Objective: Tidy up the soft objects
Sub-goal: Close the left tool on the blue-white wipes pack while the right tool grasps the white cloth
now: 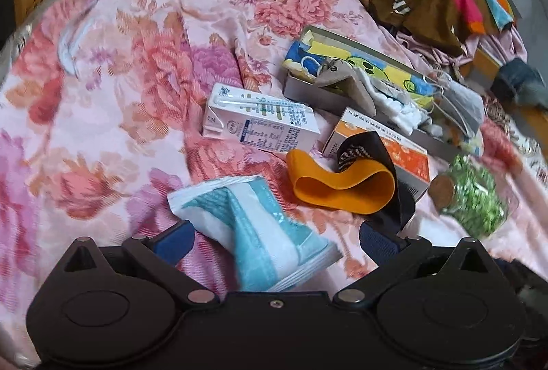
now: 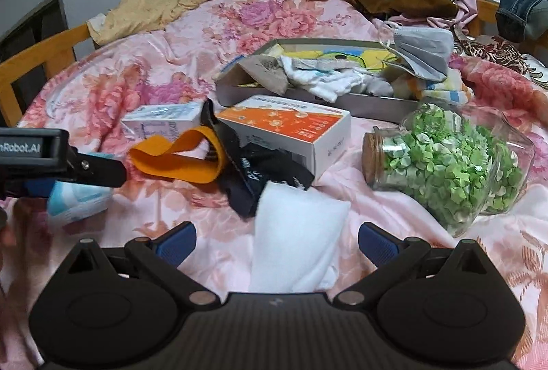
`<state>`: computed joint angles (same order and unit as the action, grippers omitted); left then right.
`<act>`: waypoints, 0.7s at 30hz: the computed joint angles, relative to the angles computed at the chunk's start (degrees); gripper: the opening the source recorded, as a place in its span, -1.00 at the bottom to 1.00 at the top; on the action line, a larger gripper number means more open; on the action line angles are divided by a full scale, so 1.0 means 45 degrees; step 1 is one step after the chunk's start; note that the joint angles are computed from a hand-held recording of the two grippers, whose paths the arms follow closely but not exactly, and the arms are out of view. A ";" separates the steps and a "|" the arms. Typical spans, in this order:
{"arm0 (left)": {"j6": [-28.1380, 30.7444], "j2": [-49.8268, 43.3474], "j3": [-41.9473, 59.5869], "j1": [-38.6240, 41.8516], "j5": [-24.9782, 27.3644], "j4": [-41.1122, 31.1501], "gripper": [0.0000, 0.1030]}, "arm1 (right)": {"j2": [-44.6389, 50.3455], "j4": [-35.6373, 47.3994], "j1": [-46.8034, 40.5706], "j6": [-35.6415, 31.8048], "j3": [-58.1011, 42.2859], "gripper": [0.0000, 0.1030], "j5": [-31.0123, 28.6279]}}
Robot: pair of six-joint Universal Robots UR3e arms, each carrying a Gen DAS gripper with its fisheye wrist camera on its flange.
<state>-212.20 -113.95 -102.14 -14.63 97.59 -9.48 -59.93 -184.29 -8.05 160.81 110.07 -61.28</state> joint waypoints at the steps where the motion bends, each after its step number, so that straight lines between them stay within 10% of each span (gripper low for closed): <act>1: -0.0077 -0.0152 0.0173 -0.0031 0.0026 -0.0048 0.98 | 0.0080 0.0167 0.0035 0.0051 -0.0161 0.99 -0.0047; 8: -0.0030 -0.0774 0.0492 0.0108 -0.0512 0.0314 0.96 | 0.0293 0.0997 -0.0030 0.0016 -0.0625 0.99 0.0172; 21: -0.0733 -0.0336 -0.0177 0.0371 -0.0433 0.0507 0.26 | 0.0045 0.1431 -0.0384 0.0367 -0.0482 0.78 0.0939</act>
<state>-215.49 -115.46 -102.94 -12.96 95.64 -7.20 -59.73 -177.85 -9.77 162.46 107.91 -57.06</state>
